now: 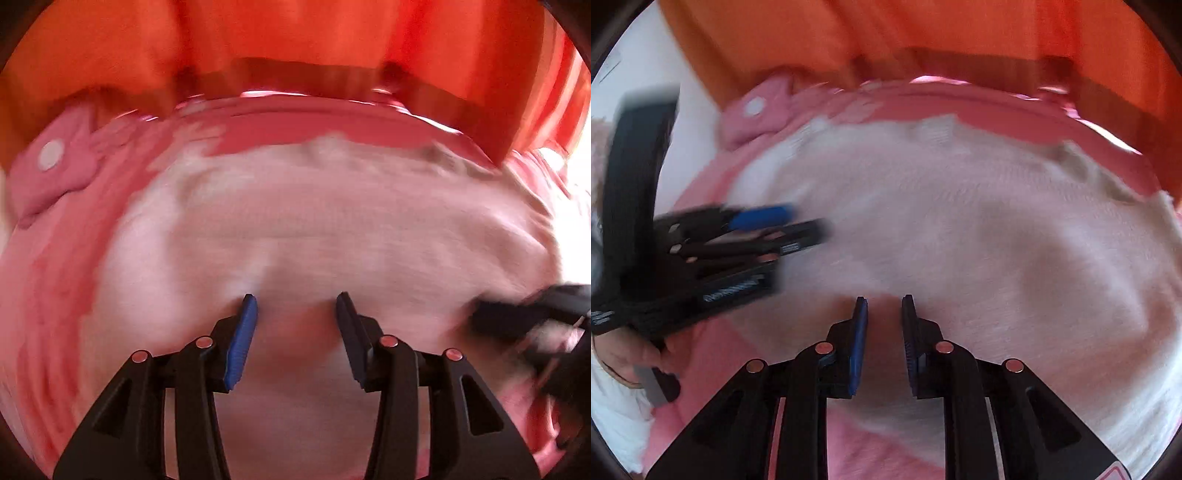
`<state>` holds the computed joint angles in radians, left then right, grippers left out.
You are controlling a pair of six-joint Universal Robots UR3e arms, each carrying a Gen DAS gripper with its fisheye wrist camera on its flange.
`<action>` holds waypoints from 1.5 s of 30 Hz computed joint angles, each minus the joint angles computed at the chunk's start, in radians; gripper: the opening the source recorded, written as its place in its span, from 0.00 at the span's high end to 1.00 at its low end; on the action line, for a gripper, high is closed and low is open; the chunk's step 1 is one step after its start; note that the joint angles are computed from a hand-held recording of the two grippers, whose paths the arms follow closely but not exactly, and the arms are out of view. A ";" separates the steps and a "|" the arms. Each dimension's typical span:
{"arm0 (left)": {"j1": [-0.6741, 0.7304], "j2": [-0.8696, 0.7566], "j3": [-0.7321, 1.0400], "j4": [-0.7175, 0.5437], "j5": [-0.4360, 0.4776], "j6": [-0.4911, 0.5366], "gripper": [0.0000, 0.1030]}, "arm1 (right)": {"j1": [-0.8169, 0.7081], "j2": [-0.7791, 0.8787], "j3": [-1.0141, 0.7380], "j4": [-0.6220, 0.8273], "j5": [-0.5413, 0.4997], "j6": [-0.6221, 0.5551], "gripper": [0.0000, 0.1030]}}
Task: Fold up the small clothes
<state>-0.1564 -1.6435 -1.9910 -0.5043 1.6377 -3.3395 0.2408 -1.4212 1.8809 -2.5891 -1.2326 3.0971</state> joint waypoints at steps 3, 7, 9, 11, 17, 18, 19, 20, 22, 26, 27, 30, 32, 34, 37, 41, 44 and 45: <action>0.146 0.081 -0.103 0.032 -0.086 0.003 0.59 | -0.234 -0.068 0.069 0.004 -0.064 0.102 0.95; 0.269 0.155 -0.163 0.042 -0.126 -0.032 0.59 | -0.461 -0.139 0.140 0.011 -0.073 0.204 1.00; 0.293 0.161 -0.161 0.050 -0.123 -0.058 0.53 | -0.497 -0.184 0.178 -0.054 -0.050 0.245 0.81; 0.318 0.149 -0.158 0.084 -0.160 -0.090 0.43 | -0.494 -0.156 0.182 -0.151 -0.053 0.270 0.54; 0.311 0.017 -0.121 0.187 -0.159 -0.172 0.33 | -0.396 0.118 -0.036 -0.138 -0.048 0.228 0.33; 0.305 -0.004 -0.111 0.195 -0.147 -0.161 0.45 | -0.352 0.126 -0.042 -0.143 -0.101 0.241 0.40; 0.286 -0.022 -0.092 0.187 -0.108 -0.155 0.65 | -0.330 0.143 -0.058 -0.151 -0.134 0.231 0.52; 0.266 -0.035 -0.070 0.176 -0.058 -0.152 0.77 | -0.321 0.157 -0.079 -0.158 -0.140 0.217 0.84; 0.282 -0.010 -0.082 0.204 -0.085 -0.156 0.91 | -0.349 0.106 -0.033 -0.225 -0.077 0.257 0.91; 0.284 0.020 -0.084 0.242 -0.077 -0.156 0.91 | -0.378 0.023 0.049 -0.387 -0.032 0.302 0.92; 0.281 -0.011 -0.068 0.224 -0.064 -0.148 0.91 | -0.362 0.070 0.011 -0.350 -0.077 0.298 0.92; 0.301 -0.083 -0.085 0.251 -0.079 -0.152 0.91 | -0.355 0.202 -0.053 -0.222 -0.122 0.301 0.92; 0.276 -0.082 -0.066 0.239 -0.039 -0.144 0.90 | -0.358 0.187 -0.050 -0.233 -0.124 0.303 0.91; 0.239 -0.069 -0.036 0.199 0.020 -0.159 0.89 | -0.336 0.145 -0.057 -0.229 -0.177 0.341 0.87; 0.182 0.007 -0.008 0.151 0.061 -0.201 0.88 | -0.264 0.022 0.024 -0.345 -0.257 0.375 0.80; 0.017 0.030 0.056 0.151 0.139 -0.183 0.82 | -0.142 0.019 -0.006 -0.317 -0.077 0.213 0.80; -0.056 -0.022 0.102 0.082 0.096 -0.148 0.67 | 0.009 0.134 -0.127 -0.145 -0.025 0.108 0.81; -0.069 -0.043 0.114 0.056 0.094 -0.145 0.67 | 0.068 0.192 -0.180 -0.094 -0.075 0.087 0.81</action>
<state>-0.2259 -1.6862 -1.8768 -0.4481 1.7313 -3.4845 0.3092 -1.2295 1.7011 -2.6832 -1.3071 3.1840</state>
